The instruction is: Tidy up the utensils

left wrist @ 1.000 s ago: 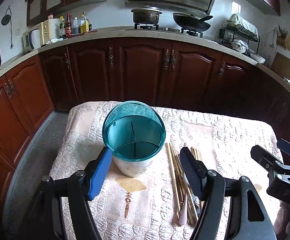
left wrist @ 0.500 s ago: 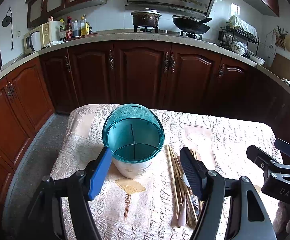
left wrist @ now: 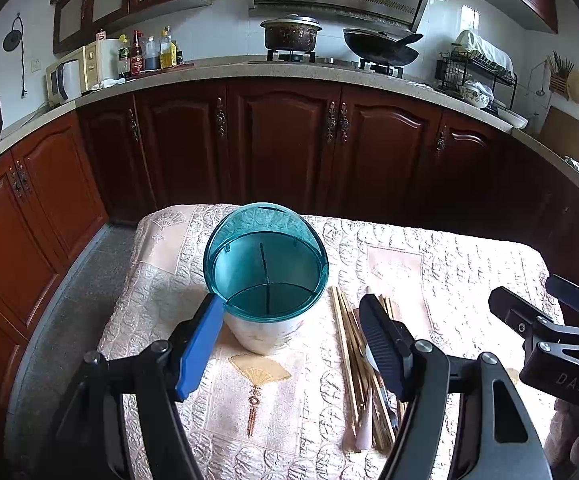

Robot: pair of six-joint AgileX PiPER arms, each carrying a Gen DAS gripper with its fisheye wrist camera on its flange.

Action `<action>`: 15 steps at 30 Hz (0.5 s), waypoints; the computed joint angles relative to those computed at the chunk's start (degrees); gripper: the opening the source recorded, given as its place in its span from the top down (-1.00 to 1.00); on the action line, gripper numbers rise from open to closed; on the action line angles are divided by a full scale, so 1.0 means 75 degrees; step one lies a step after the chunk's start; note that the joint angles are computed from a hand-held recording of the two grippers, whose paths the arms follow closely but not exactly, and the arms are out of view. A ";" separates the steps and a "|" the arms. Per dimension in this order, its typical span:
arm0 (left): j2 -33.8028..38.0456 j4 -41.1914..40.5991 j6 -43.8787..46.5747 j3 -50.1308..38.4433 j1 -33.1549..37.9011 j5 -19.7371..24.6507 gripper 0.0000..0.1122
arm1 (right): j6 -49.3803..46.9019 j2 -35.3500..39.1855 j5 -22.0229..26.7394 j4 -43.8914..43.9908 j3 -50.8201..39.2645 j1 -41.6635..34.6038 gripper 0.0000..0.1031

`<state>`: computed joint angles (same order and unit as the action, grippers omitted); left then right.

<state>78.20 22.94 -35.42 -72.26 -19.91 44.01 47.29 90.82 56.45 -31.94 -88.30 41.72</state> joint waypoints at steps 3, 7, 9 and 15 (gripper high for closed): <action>-0.0001 -0.0099 0.0081 0.0009 0.0037 -0.0044 -0.27 | -0.0017 0.0025 0.0018 0.0027 -0.0020 -0.0001 -0.99; -0.0010 -0.0175 0.0092 0.0036 0.0054 -0.0083 -0.27 | -0.0015 0.0038 0.0033 0.0015 -0.0032 0.0012 -0.99; -0.0015 -0.0160 0.0077 0.0039 0.0047 -0.0071 -0.27 | 0.0001 0.0041 0.0033 0.0016 -0.0028 0.0011 -0.99; 0.0013 -0.0173 0.0136 0.0025 0.0051 -0.0053 -0.27 | -0.0035 0.0064 0.0018 0.0087 -0.0043 -0.0039 -0.99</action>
<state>78.30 21.64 -34.40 -72.07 -19.52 43.61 47.03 91.31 56.58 -31.29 -88.63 41.42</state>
